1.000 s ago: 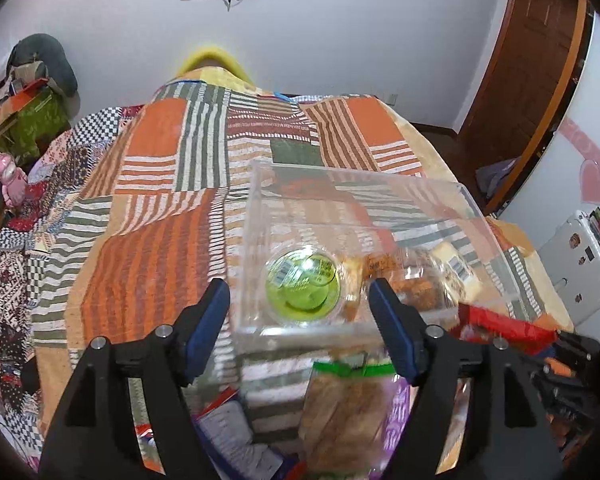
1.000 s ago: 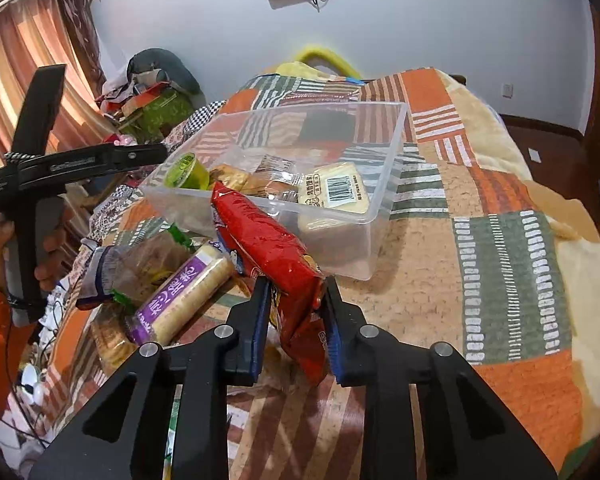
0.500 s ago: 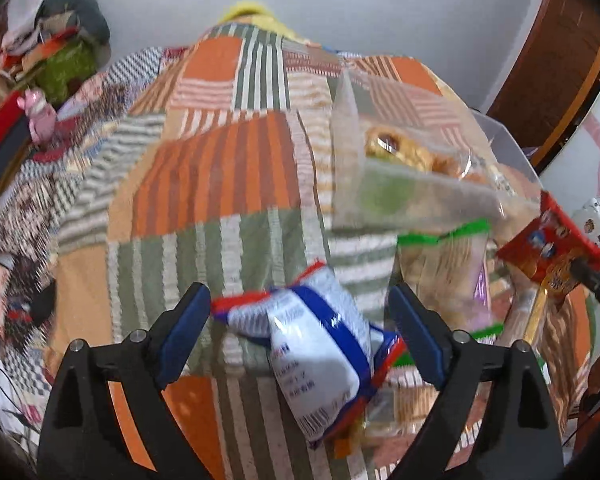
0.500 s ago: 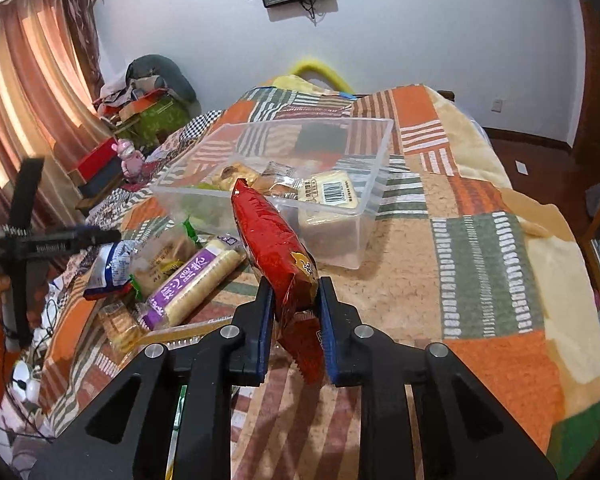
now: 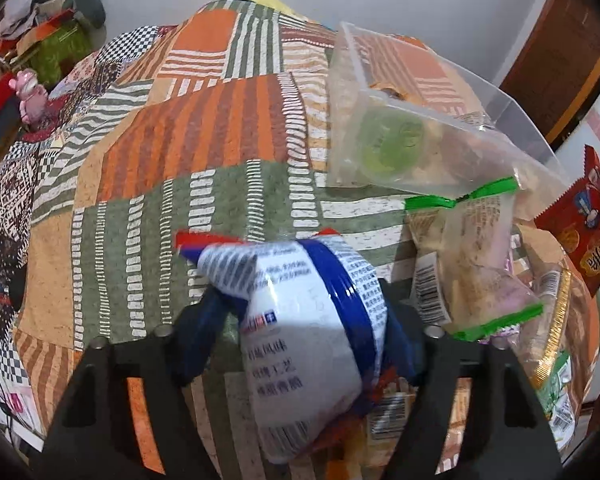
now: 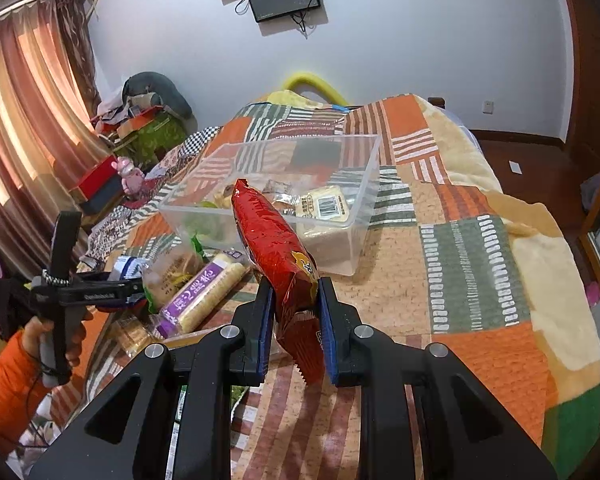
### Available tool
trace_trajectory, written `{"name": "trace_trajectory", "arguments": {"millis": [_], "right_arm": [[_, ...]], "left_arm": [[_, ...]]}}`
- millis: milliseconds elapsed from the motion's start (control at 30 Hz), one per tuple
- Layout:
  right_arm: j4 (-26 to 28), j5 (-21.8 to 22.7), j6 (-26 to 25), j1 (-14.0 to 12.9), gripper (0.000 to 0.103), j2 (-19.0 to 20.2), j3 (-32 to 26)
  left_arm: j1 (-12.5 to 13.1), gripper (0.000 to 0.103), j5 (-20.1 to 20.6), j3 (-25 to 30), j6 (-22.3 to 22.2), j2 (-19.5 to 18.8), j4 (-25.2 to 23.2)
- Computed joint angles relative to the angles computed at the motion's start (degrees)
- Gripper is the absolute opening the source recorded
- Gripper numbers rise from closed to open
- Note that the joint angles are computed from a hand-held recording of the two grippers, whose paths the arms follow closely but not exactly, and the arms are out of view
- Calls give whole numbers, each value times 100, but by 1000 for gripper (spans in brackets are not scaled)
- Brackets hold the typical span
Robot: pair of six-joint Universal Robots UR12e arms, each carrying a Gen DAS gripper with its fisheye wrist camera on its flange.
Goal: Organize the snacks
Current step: 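Grasp the blue-and-white biscuit bag with the left tool while the right tool holds the chip bag, then lower both held bags into the clear box and open both tools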
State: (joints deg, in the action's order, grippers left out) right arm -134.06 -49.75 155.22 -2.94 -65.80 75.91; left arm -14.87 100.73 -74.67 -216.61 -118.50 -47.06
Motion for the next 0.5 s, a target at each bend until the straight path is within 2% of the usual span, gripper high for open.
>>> {"name": "trace_trajectory", "arguments": {"millis": [67,167,500], "right_arm": [[-20,45,51,-11,19,7,-18],[-87,104,152,-29,19,14,-38],[-612,311,539,-54,19,66,-160]], "left_arm": [[8,64,-84,-87,49,65,211],[-67,62,206,-61,144,115,276],[-188,62,652,393,547,49,679]]}}
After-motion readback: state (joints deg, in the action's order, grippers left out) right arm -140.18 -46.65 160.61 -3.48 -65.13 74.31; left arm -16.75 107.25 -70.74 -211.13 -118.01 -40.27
